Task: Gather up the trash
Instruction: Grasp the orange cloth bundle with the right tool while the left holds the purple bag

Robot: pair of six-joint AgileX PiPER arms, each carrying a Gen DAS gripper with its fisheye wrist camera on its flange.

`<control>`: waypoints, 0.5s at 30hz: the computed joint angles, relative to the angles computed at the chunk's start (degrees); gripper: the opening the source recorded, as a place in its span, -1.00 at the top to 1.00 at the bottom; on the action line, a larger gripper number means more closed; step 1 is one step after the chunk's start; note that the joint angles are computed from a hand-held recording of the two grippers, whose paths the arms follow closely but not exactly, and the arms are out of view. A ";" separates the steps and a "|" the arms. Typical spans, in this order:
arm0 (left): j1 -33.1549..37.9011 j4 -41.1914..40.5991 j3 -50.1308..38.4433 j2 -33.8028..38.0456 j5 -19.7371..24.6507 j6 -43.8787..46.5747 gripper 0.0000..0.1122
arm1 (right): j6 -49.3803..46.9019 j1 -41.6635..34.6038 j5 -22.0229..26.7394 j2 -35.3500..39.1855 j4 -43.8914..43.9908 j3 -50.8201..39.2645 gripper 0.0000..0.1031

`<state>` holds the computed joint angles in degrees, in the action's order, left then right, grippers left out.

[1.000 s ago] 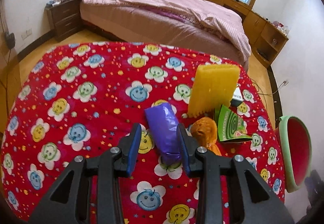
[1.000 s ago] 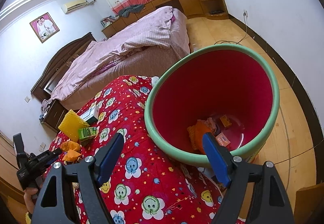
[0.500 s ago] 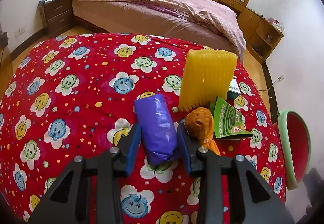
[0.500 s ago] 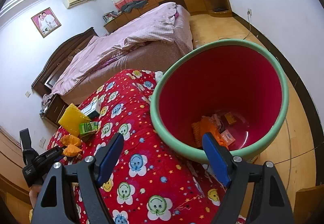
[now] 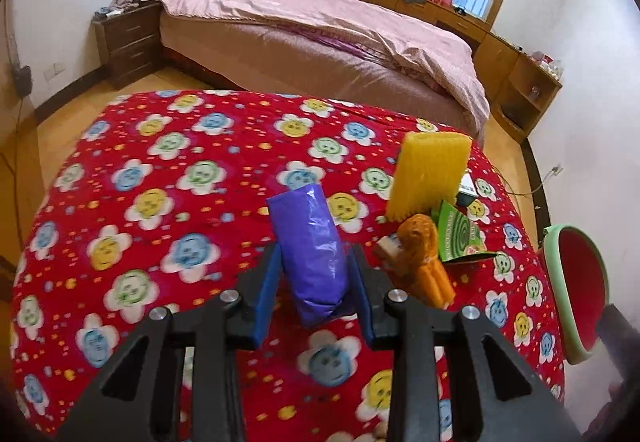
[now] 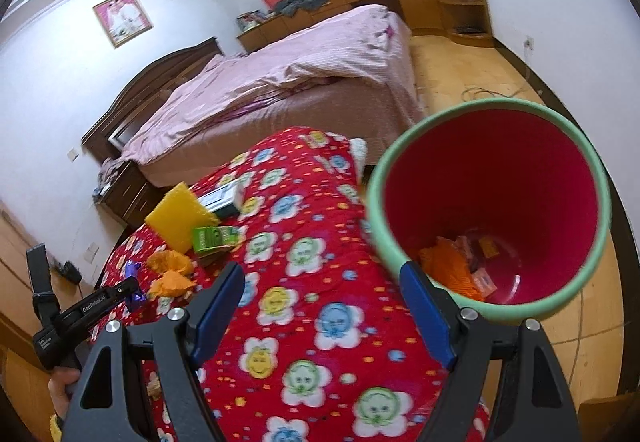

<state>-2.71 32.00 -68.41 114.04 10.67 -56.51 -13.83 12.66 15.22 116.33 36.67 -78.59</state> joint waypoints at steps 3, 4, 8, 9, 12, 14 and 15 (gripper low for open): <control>0.96 3.48 2.67 -1.70 -0.62 -3.44 0.38 | 2.47 1.93 1.49 1.32 -3.08 -2.80 -0.59; 1.53 4.15 3.82 -2.38 -1.10 -4.20 0.38 | 3.38 2.64 2.05 1.74 -4.13 -3.80 -0.59; 3.26 6.16 6.32 -3.42 -1.68 -6.41 0.38 | 6.11 5.32 3.82 3.76 -7.72 -7.88 -0.59; 3.56 6.18 6.77 -3.54 -1.80 -6.54 0.38 | 6.66 6.02 4.26 4.41 -8.56 -9.04 -0.59; 4.68 4.88 8.20 -3.79 -2.48 -5.36 0.38 | 9.05 8.16 6.14 6.72 -11.52 -13.06 -0.59; 5.11 9.26 9.21 -4.02 -2.62 -9.64 0.38 | 9.91 9.54 8.02 8.89 -12.67 -16.51 -0.59; 5.25 11.48 9.66 -4.14 -2.70 -11.81 0.38 | 10.02 10.11 8.72 9.73 -12.80 -17.84 -0.59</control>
<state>2.54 43.48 -58.75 109.89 7.98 -68.32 -3.81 22.78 23.95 126.05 23.87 -96.44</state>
